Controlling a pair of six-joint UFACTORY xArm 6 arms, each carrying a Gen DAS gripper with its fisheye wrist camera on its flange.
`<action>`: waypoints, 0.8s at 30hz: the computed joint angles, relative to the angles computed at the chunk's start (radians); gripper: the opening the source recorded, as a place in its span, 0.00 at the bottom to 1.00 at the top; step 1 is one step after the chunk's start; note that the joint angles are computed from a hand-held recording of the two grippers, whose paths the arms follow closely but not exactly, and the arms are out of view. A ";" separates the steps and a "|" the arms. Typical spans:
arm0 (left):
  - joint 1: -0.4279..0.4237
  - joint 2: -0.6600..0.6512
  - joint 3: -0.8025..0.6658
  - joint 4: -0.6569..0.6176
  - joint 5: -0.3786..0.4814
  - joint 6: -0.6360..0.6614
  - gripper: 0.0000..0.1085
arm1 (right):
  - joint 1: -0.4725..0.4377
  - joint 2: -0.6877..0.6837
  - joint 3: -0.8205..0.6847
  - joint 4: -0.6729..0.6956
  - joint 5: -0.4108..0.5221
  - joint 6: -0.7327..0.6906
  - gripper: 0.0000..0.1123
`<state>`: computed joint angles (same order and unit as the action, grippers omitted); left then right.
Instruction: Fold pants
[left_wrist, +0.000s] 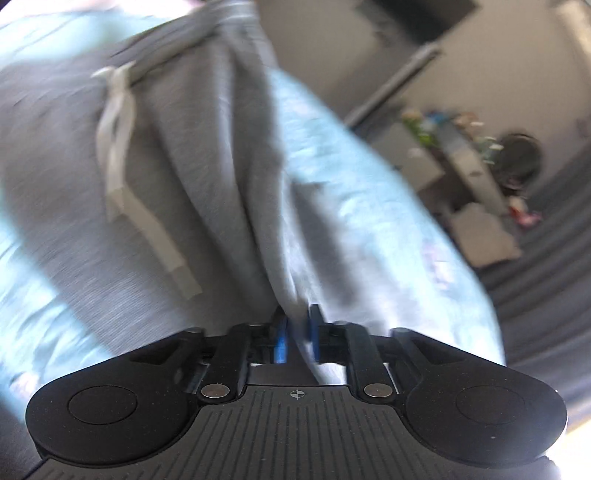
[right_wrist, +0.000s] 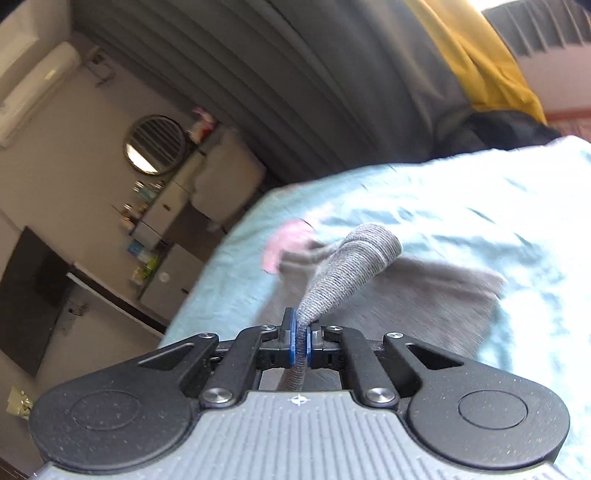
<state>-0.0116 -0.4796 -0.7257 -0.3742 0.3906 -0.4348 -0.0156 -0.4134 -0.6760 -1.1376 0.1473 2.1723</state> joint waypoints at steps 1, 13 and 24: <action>0.017 -0.003 -0.002 0.082 0.004 -0.076 0.25 | -0.003 0.001 0.019 0.038 -0.010 -0.027 0.05; 0.082 0.446 -0.577 0.579 0.232 -0.149 0.87 | -0.032 0.075 0.039 0.115 -0.115 -0.036 0.21; 0.131 0.513 -0.609 0.499 0.285 -0.054 0.12 | -0.021 0.128 -0.039 0.331 -0.048 -0.381 0.05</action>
